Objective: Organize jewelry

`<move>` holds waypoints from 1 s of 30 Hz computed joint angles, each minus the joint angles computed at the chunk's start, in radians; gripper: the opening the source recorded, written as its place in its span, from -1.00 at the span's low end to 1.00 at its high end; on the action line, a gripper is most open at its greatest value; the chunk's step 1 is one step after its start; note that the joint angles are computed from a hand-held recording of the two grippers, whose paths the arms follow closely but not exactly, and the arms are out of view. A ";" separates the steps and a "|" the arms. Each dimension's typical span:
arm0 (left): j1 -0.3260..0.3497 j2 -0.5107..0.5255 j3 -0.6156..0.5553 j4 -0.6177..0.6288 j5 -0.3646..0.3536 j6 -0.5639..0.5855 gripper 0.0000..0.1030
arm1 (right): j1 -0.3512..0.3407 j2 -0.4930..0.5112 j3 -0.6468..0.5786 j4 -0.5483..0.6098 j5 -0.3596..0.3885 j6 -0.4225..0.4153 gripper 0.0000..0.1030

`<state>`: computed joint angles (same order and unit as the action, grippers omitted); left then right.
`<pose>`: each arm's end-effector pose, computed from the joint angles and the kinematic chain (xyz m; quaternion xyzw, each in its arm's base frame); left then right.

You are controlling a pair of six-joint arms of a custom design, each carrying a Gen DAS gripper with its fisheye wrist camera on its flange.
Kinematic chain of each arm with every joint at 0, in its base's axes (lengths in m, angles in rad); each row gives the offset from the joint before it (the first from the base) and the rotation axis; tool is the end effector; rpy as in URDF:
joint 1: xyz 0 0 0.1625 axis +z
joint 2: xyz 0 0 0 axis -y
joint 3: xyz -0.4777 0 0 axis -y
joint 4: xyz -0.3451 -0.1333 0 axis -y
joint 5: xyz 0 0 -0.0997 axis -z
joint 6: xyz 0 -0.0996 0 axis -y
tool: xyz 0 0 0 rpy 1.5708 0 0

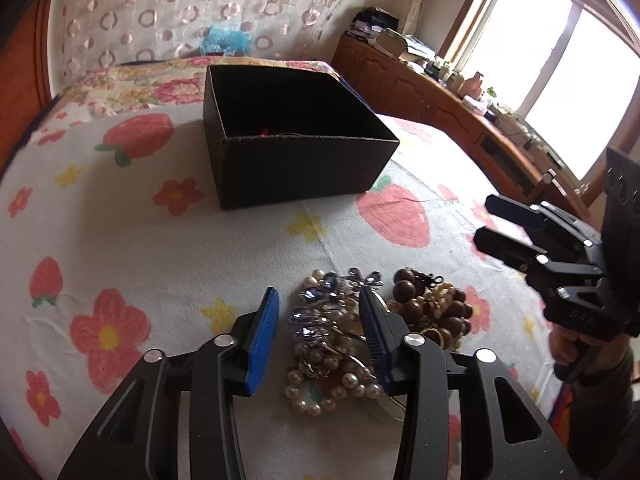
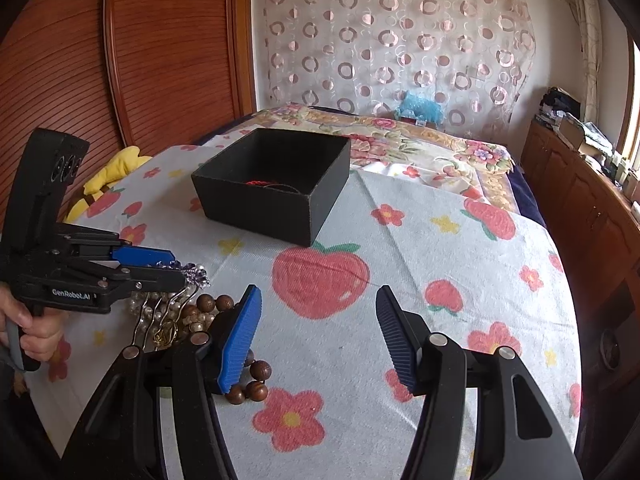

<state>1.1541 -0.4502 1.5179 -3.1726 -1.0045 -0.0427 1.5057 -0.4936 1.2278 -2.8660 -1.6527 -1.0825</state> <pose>-0.1227 -0.7386 0.0464 0.0997 0.9237 -0.3081 0.2047 0.0719 -0.8205 0.1266 0.4577 -0.8441 0.2110 0.1832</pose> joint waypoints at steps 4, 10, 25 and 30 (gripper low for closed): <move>-0.008 -0.008 0.024 -0.030 0.004 0.006 -0.56 | 0.000 0.004 -0.001 0.001 -0.010 0.000 0.20; -0.048 -0.009 0.069 -0.122 0.080 0.057 -0.60 | -0.001 0.006 0.003 0.005 -0.014 -0.001 0.20; -0.131 0.011 0.132 -0.414 0.280 0.258 -0.60 | -0.008 -0.037 0.111 0.000 0.015 -0.034 0.20; -0.127 0.005 0.148 -0.435 0.284 0.246 -0.60 | -0.007 -0.033 0.111 0.019 0.009 -0.031 0.20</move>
<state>1.0272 -0.4453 1.6660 -3.6079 -0.7207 0.2031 1.4983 -0.5263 1.3384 -2.8468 -1.6439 -1.1132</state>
